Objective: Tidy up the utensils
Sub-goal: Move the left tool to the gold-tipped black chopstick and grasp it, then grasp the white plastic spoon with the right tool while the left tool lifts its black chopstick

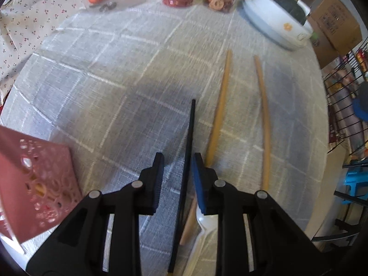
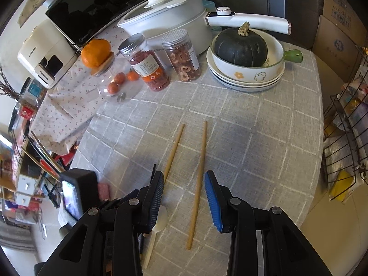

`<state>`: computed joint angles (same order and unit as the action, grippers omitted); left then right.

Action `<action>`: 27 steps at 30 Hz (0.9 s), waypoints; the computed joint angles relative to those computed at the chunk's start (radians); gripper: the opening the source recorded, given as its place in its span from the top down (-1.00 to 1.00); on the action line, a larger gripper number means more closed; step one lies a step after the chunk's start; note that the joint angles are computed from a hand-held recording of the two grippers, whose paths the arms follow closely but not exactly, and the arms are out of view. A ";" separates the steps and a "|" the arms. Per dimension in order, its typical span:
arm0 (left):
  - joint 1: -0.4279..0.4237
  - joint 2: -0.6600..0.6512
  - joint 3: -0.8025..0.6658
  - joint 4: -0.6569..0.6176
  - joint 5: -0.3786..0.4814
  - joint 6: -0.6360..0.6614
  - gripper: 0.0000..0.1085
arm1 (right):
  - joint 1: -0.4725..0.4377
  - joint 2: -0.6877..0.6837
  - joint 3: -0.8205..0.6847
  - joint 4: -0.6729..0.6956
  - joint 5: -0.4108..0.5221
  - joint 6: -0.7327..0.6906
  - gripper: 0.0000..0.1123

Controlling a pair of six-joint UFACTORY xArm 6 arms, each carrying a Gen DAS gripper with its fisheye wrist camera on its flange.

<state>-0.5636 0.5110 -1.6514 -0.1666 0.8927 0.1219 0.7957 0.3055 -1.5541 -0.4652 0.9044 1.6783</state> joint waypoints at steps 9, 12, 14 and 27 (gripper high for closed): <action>-0.010 -0.076 0.097 -0.013 -0.086 0.049 0.89 | -0.025 0.024 0.022 0.082 -0.070 -0.054 0.33; -0.002 -0.136 0.149 -0.082 -0.132 0.099 0.89 | -0.031 0.033 0.024 0.100 -0.082 -0.063 0.33; 0.002 -0.178 0.193 -0.128 -0.177 0.143 0.89 | -0.038 0.037 0.033 0.118 -0.108 -0.066 0.33; 0.016 -0.260 0.287 -0.351 -0.326 0.351 0.89 | -0.046 0.101 -0.012 0.182 -0.113 -0.115 0.33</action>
<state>-0.5471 0.2510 -1.3644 -0.5178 0.5664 0.4730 0.7493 0.4061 -1.5661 -0.2829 0.7910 1.5631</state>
